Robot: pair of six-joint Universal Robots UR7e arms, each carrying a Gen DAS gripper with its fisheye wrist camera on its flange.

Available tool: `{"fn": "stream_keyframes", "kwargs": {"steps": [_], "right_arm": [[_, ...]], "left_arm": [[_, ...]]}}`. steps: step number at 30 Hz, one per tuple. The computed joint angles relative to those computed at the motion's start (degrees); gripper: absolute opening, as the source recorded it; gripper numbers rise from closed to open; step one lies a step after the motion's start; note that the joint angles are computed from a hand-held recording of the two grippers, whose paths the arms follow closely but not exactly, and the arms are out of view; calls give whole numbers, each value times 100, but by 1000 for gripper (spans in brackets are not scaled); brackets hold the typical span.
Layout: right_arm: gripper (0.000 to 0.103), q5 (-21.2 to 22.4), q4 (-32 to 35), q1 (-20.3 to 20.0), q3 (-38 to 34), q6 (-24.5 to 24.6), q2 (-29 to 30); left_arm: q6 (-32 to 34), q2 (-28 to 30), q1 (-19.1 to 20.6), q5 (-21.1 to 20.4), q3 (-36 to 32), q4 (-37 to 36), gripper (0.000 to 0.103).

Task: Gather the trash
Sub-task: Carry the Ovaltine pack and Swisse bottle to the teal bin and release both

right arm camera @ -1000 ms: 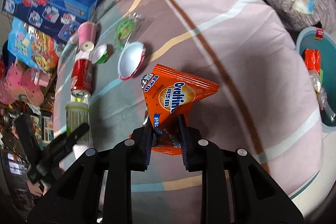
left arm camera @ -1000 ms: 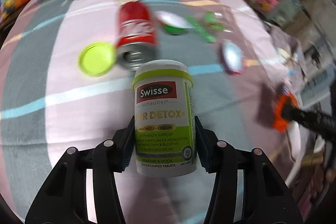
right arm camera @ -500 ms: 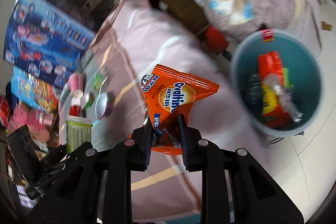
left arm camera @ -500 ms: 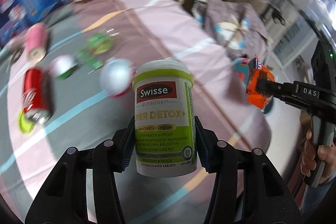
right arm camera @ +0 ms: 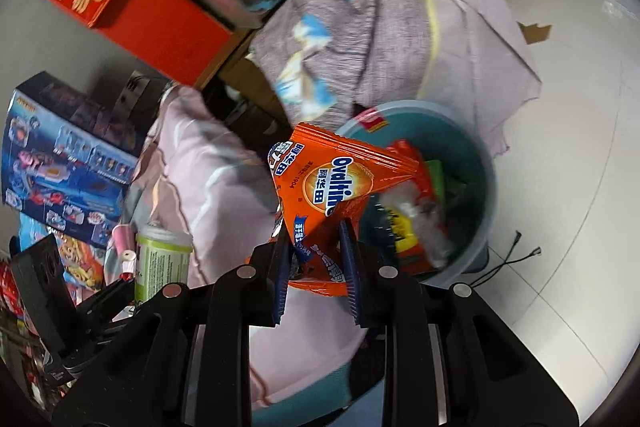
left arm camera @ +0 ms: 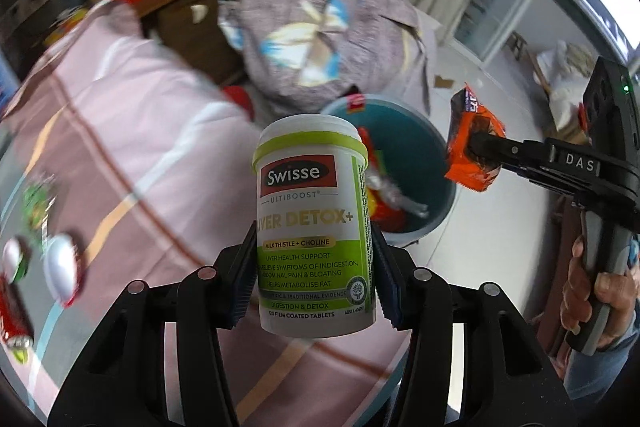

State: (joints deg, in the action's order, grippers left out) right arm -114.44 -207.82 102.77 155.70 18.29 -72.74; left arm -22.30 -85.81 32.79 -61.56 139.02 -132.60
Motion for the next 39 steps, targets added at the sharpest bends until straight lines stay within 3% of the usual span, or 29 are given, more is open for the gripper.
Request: {"fn": "stream_keyframes", "kwargs": {"steps": [8,18,22,24,33,39], "right_arm": [[24,410,-45,-795,267,-329,-399],[24,673,87,-1357,347,-544,-656],[25,698,160,-1469,329,-595,-702],[25,682,178,-1466,317,-590,-689],[25,636,206,-1340,198,-508,-479],[31,508,330,-1194,34,-471,-251]], "left_arm": [[284,1213,146,-270,-359,-562,51],[446,2273,312,-478,-781,-876,51],[476,2362,281,-398,-802,-899,57],[470,2349,273,-373,-793,-908,68],[344,2039,230,-225,-615,-895,92],[307,1726,243,-158,-466,-826,95]]}}
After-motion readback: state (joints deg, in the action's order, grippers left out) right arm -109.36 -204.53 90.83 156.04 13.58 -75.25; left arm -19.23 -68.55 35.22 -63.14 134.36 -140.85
